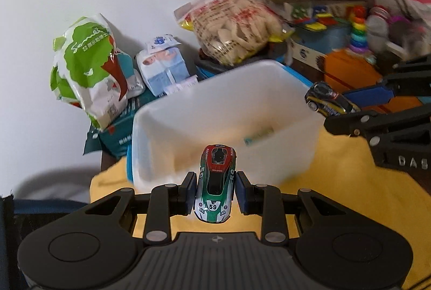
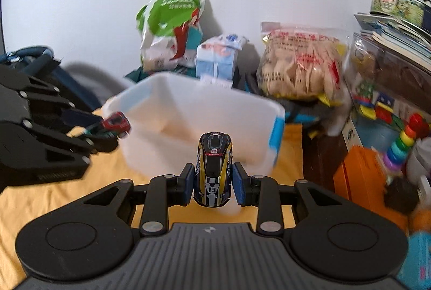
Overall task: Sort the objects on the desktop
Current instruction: 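Carry both cars over the white bin and open both tools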
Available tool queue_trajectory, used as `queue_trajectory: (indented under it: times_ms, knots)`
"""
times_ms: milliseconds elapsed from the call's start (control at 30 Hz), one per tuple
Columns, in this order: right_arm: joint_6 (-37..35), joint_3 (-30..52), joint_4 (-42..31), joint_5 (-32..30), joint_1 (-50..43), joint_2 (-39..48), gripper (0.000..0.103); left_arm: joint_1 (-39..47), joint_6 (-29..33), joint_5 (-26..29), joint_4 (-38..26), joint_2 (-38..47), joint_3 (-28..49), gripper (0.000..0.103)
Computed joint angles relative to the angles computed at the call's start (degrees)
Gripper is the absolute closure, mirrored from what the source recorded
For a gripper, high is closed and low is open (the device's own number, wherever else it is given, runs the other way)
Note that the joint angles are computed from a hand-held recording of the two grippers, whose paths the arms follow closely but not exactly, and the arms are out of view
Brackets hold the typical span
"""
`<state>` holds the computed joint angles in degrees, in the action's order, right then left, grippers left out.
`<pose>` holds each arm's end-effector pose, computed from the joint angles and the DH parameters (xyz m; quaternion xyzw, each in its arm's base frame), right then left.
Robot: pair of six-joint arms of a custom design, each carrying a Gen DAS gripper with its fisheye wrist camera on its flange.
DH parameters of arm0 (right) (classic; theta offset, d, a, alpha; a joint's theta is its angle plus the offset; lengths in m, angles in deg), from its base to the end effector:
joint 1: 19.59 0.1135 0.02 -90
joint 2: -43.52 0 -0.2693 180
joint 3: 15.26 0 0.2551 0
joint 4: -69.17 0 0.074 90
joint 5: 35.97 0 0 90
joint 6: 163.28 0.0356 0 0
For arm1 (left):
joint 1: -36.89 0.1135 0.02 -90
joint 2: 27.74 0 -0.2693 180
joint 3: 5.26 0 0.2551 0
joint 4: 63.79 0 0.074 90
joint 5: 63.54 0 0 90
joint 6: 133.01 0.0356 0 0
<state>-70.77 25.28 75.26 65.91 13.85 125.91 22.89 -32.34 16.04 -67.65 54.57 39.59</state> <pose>0.2232 0.1386 0.1466 -0.1906 0.8658 0.0523 0.4597 0.2619 -0.0587 0.1532 0.1573 0.8944 0.0708 0.4127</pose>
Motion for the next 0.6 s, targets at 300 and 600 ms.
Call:
queue_trajectory:
  times_ms: [300, 600]
  knots:
    - [1.33, 16.84, -0.67, -5.14, -5.89, 17.33, 0.069, 4.88, -2.28, 2.32, -0.68, 18.38, 17.37, 0.068]
    - [2.81, 18.94, -1.2, -4.09, -6.45, 20.08, 0.049, 4.41, -2.72, 0.37, 0.93, 15.07, 13.6, 0.056]
